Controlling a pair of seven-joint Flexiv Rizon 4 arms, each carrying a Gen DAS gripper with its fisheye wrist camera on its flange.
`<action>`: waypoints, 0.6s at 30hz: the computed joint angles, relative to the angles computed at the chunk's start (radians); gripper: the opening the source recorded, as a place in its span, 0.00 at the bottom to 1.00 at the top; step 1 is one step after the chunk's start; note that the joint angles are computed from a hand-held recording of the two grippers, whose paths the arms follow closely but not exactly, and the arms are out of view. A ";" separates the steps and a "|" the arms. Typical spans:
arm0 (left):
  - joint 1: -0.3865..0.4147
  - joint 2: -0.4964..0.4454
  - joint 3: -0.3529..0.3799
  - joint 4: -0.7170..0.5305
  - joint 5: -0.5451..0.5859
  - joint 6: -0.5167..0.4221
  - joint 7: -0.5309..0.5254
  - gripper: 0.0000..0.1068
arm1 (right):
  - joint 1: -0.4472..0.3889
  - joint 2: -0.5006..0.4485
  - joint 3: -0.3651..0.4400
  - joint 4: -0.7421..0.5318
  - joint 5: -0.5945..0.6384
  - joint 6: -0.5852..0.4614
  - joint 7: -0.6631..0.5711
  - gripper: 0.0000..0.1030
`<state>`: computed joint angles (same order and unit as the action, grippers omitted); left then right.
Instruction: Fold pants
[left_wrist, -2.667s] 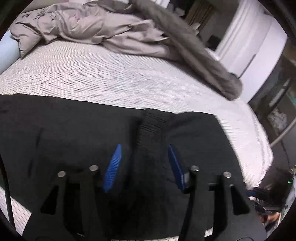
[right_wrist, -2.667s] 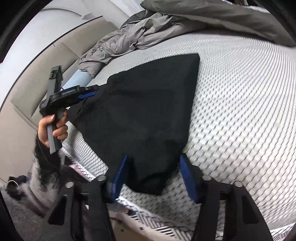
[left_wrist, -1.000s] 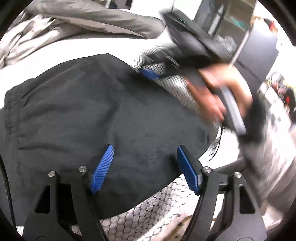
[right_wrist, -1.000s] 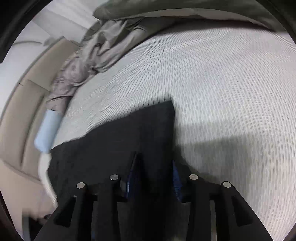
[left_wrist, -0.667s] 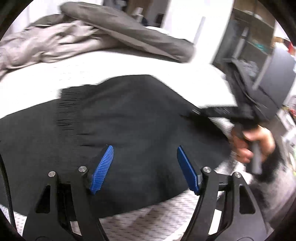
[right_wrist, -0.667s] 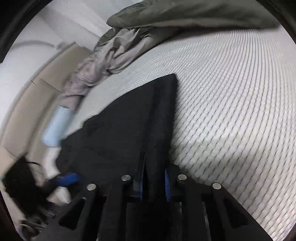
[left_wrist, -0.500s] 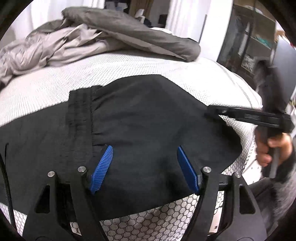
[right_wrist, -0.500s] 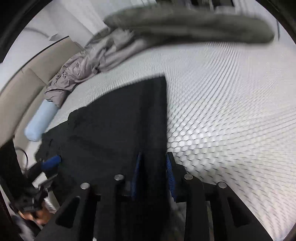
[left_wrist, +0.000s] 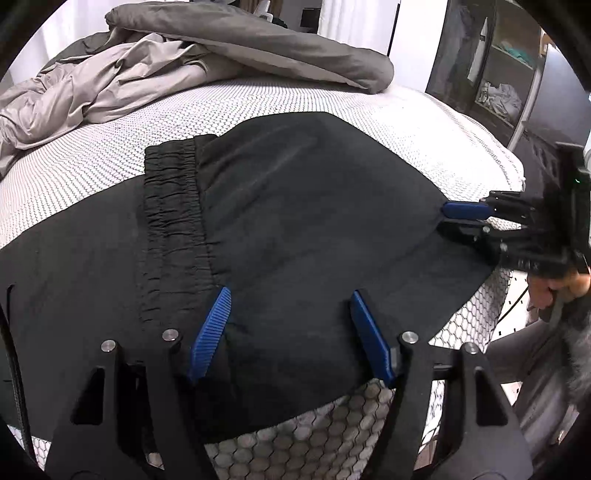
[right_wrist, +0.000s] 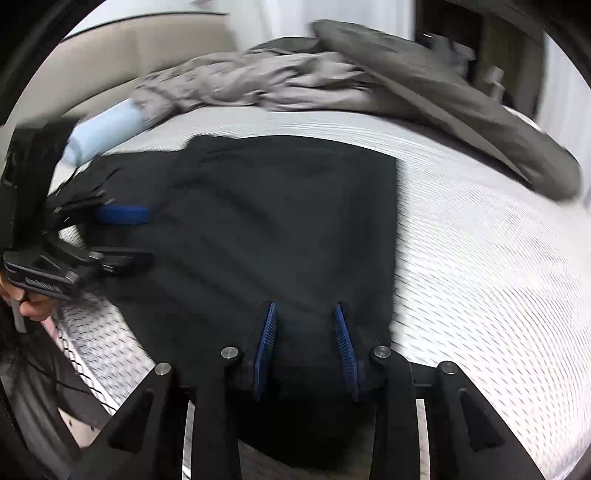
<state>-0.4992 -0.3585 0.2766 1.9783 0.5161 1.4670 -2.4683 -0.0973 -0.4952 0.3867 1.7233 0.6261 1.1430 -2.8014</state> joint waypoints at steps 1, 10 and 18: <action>-0.012 0.005 0.009 -0.006 0.006 -0.020 -0.006 0.62 | -0.010 0.001 -0.002 -0.011 0.003 -0.021 0.009 0.31; 0.141 -0.026 -0.128 -0.131 -0.118 -0.117 0.157 0.62 | 0.088 -0.018 -0.010 -0.108 0.012 -0.075 0.049 0.33; 0.165 -0.005 -0.119 -0.020 -0.237 -0.048 0.288 0.57 | 0.121 -0.082 -0.079 -0.076 -0.172 0.053 0.162 0.34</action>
<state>-0.3341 -0.3637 0.1573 1.9584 0.2789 1.4193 -2.1803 0.0238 -0.5769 0.3073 1.6470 0.4537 1.1957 -2.6391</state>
